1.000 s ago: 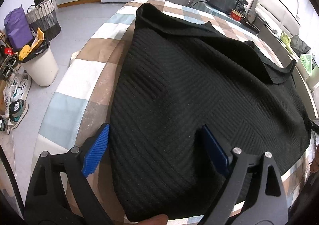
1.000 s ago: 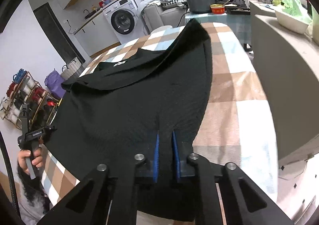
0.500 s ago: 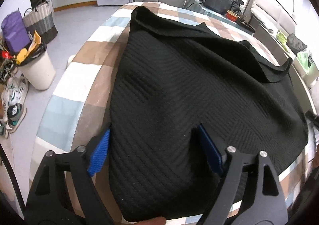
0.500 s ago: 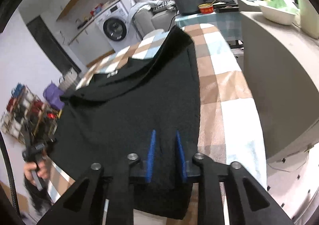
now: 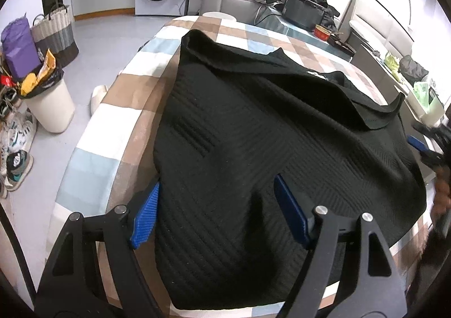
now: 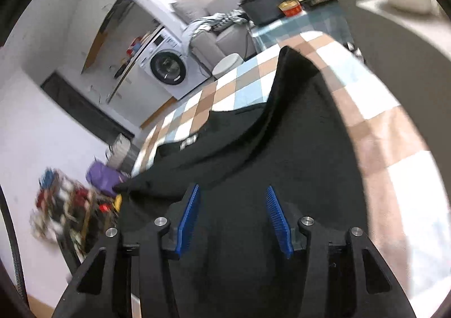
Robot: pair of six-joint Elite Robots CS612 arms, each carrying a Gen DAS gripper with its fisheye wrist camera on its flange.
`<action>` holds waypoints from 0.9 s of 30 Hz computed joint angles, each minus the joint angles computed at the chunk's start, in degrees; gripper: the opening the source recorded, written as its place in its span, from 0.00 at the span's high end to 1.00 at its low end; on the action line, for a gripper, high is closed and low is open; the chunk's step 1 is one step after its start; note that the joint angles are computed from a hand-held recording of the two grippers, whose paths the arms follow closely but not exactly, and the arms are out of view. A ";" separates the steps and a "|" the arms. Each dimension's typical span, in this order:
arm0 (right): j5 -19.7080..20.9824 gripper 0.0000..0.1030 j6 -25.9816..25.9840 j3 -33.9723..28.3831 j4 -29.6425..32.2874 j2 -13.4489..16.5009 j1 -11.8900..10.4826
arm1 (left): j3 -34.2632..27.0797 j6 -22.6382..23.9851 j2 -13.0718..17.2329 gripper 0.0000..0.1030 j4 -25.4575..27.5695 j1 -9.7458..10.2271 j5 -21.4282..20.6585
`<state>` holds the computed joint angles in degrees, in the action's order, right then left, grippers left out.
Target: Fold small clothes
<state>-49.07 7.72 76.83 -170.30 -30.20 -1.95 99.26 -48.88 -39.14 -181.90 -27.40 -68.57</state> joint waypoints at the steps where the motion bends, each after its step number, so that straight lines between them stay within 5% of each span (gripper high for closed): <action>1: 0.10 0.51 3.26 -2.70 1.91 1.31 0.41 | 0.13 -0.39 -0.04 0.27 -0.16 0.06 0.06; 8: -8.97 0.53 14.41 -14.66 9.20 6.99 2.72 | 0.93 -1.63 -0.22 0.27 -1.68 0.31 0.33; 11: -10.34 0.80 15.92 -17.81 9.64 8.52 3.16 | 0.94 -2.51 -0.13 0.27 -2.01 0.54 -0.40; 13: -8.07 0.93 16.31 -20.61 9.62 9.83 3.01 | 0.87 -2.72 -0.01 0.27 -2.10 0.59 -0.68; 16: -2.48 0.93 26.11 -23.41 -0.11 12.32 2.02 | 0.66 -2.46 0.16 0.27 -1.94 0.57 -0.53; 18: -3.00 0.86 33.74 -24.98 -3.46 13.38 1.61 | 0.44 -2.35 0.21 0.27 -1.58 0.50 -0.10; 20: -8.79 0.85 33.50 -24.17 -1.89 12.29 1.86 | 0.12 -2.01 0.34 0.27 -1.58 0.57 0.30; 27: -10.65 0.70 16.44 -19.34 6.34 8.32 1.54 | -5.57 3.92 1.70 0.27 1.96 2.66 2.79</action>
<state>-59.72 24.16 57.49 -163.96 -21.88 -0.41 93.69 -44.96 -37.45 -179.94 -24.74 -65.78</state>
